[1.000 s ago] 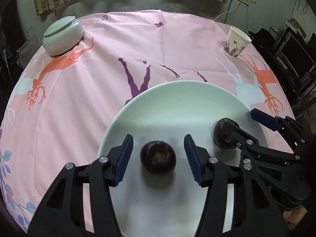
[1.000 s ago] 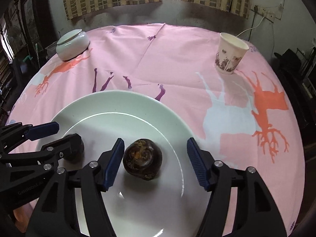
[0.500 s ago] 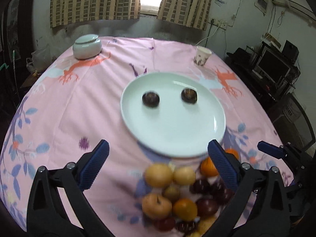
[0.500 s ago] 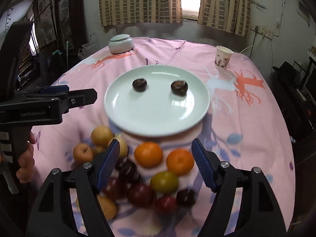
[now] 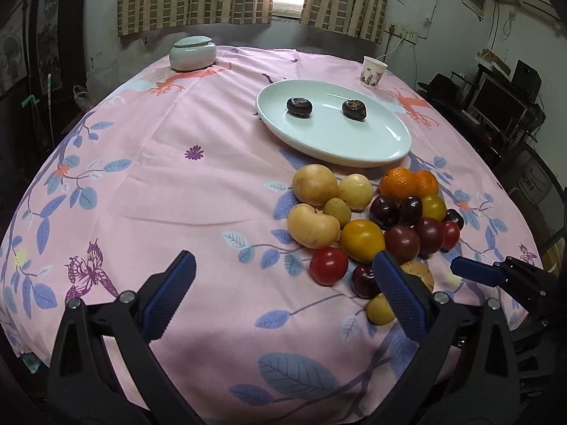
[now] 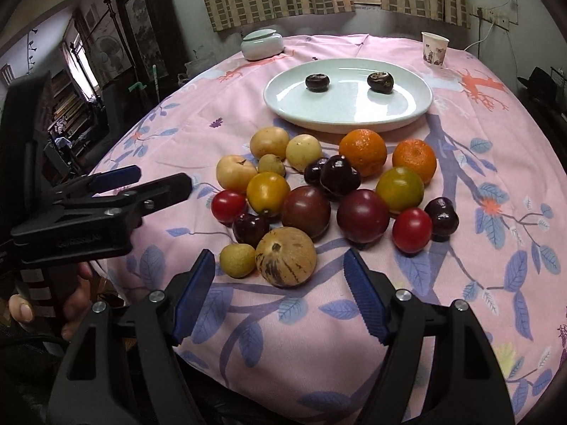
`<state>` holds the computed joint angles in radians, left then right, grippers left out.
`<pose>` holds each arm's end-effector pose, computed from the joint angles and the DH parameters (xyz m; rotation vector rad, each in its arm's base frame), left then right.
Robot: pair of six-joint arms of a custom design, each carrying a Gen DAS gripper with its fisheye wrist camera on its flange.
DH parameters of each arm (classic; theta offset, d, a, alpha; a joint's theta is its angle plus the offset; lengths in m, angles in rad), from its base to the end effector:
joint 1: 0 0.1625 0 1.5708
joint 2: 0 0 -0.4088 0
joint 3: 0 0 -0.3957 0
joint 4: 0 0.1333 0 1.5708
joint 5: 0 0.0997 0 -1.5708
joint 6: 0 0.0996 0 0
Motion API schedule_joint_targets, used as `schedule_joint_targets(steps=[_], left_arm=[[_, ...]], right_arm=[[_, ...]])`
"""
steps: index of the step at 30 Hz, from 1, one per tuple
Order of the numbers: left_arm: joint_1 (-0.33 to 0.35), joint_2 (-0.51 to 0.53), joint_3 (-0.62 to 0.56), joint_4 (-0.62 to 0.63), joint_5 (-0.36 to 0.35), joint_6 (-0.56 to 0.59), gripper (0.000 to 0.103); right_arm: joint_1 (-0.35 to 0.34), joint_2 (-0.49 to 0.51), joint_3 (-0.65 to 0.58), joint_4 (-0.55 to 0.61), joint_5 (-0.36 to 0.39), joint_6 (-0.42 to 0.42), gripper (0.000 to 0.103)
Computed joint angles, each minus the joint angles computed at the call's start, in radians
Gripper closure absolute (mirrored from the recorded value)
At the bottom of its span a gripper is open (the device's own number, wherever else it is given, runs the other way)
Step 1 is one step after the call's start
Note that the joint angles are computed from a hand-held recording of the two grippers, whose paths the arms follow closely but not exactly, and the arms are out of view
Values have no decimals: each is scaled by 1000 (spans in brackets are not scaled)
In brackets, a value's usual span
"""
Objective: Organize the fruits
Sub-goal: 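Grasp the striped melon-like fruit with the right gripper while the left grasps a small yellow fruit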
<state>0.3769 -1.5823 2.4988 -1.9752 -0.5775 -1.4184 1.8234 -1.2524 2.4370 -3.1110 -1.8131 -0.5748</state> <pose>-0.1958 -0.3106 0.1610 0.0643 2.2399 -1.0086 0.2069 -0.3640 0.1283 1.0748 -2.6013 0.4442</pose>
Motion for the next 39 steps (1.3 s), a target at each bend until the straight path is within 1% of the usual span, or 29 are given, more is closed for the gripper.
schedule_joint_targets(steps=[4,6,9,10,11,12,14,16,17,19,20,23,26,29,32,35,37,39], left_arm=[[1,-22,1,36,-4,-32,2],[3,-37,8,29,-7,-35,2],[8,-49,16,12,-16,-26,2],[9,-50,17,14,-16,-27,2],[10,-52,16,21,-17,-32,2],[11,-54,17,22,-19,-33,2],[16,-58,22,12,-26,-29,2],[22,-60,29,-20,-38,-10,2],[23,-59,35,-49,-47,10,2],[21,-52,42,-92,-66,50,2],[17,-42,40,-93,-73,57,2],[3,-6,31,-89,-94,64,2],[-5,54,22,-139,-117,106,2],[6,123,6,-205,-139,151,2],[27,183,-7,-275,-162,180,2],[42,231,-15,-332,-164,174,3],[51,256,-23,-348,-168,168,15],[47,286,-50,-274,-147,134,39]], right_arm=[[-11,4,13,-60,5,3,27],[-11,6,11,-57,-3,-1,27],[-13,24,5,-59,-16,-1,31],[-15,31,5,-70,-20,-1,36],[-16,39,2,-72,-24,-3,47],[-20,46,-1,-67,-26,-2,51],[-37,49,-4,-43,7,0,52],[-31,65,-11,-31,1,-3,52],[-31,78,-13,-43,-3,-3,52],[-36,94,-24,-31,-7,4,52],[-36,96,-22,-42,-3,-1,61],[-49,55,-7,-30,34,-1,61],[-52,14,13,-69,27,-9,61],[-66,-24,38,-110,9,-25,61],[-95,-65,60,-105,21,-41,61],[-120,-95,74,-91,36,-59,61],[-133,-111,81,-87,42,-65,61],[-143,-121,84,-82,50,-68,61]])
